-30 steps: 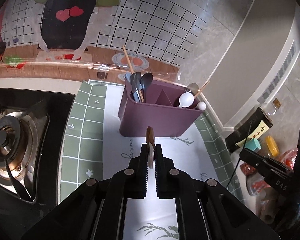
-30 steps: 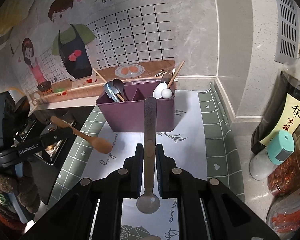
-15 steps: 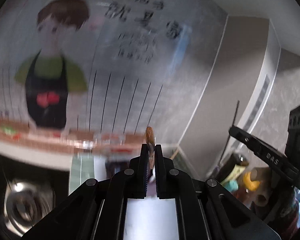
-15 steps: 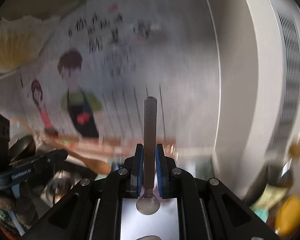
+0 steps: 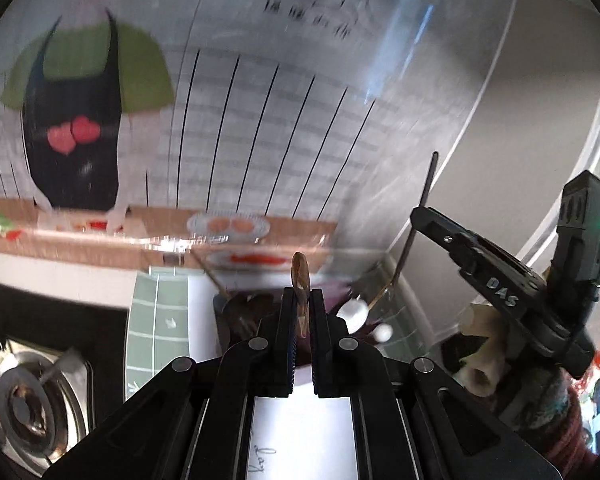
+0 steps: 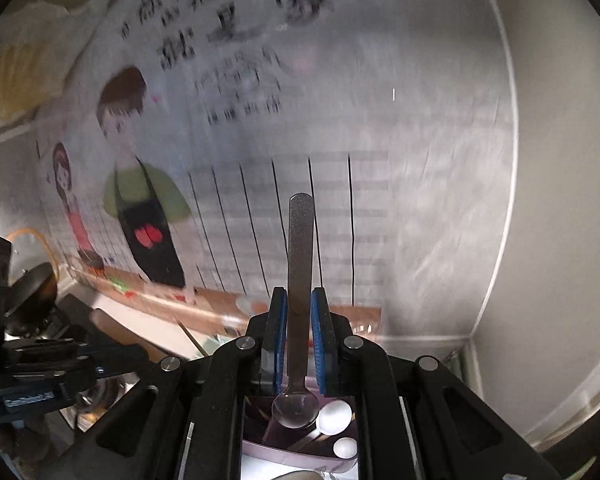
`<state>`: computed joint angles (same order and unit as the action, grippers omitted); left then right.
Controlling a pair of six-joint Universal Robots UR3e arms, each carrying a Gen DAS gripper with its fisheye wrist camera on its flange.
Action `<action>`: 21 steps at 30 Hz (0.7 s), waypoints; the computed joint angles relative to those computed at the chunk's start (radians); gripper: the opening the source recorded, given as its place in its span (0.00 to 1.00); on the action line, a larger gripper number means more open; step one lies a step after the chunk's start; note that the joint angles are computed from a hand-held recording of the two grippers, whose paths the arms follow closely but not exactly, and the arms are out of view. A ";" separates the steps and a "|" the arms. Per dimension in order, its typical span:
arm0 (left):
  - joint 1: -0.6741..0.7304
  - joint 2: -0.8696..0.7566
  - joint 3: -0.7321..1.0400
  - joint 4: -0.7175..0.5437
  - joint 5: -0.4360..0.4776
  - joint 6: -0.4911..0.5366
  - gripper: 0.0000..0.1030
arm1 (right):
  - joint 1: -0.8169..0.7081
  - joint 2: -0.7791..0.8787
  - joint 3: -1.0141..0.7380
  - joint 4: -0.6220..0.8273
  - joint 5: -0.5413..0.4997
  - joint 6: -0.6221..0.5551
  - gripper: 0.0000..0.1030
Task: Organize utensils
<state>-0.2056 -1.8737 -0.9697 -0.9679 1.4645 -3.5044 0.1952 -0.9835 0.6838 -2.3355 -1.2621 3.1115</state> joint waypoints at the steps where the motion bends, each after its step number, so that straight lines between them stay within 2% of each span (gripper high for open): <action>1: 0.001 -0.006 -0.002 -0.005 0.000 0.000 0.06 | 0.002 0.011 0.009 -0.005 -0.006 0.001 0.11; 5: 0.016 -0.047 -0.001 -0.018 -0.046 0.009 0.08 | -0.021 0.016 0.070 0.028 0.061 0.012 0.11; 6: 0.020 -0.048 -0.015 -0.005 -0.063 0.012 0.13 | -0.026 0.009 0.090 0.034 0.066 0.018 0.11; 7: 0.023 -0.047 -0.031 0.005 -0.073 0.018 0.27 | -0.030 -0.017 0.142 0.031 0.056 0.030 0.12; 9: 0.016 -0.035 -0.065 0.023 -0.055 0.017 0.45 | -0.044 -0.095 0.278 -0.011 0.057 0.044 0.14; 11: 0.005 0.002 -0.134 0.074 -0.026 -0.003 0.48 | -0.059 -0.174 0.397 -0.047 0.063 0.051 0.15; 14: -0.058 0.092 -0.260 0.153 0.123 -0.055 0.55 | -0.088 -0.340 0.607 -0.105 0.081 0.064 0.17; 16: -0.131 0.152 -0.336 0.193 0.258 -0.088 0.58 | -0.102 -0.483 0.768 -0.152 0.096 0.060 0.21; 21: -0.370 0.298 -0.535 0.249 0.590 -0.188 0.59 | -0.117 -0.817 1.073 -0.132 0.117 0.001 0.27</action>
<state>-0.5760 -1.5761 -1.5052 -0.7186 2.0542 -3.6922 0.0781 -1.8009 1.7572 -2.4671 -1.1451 3.1127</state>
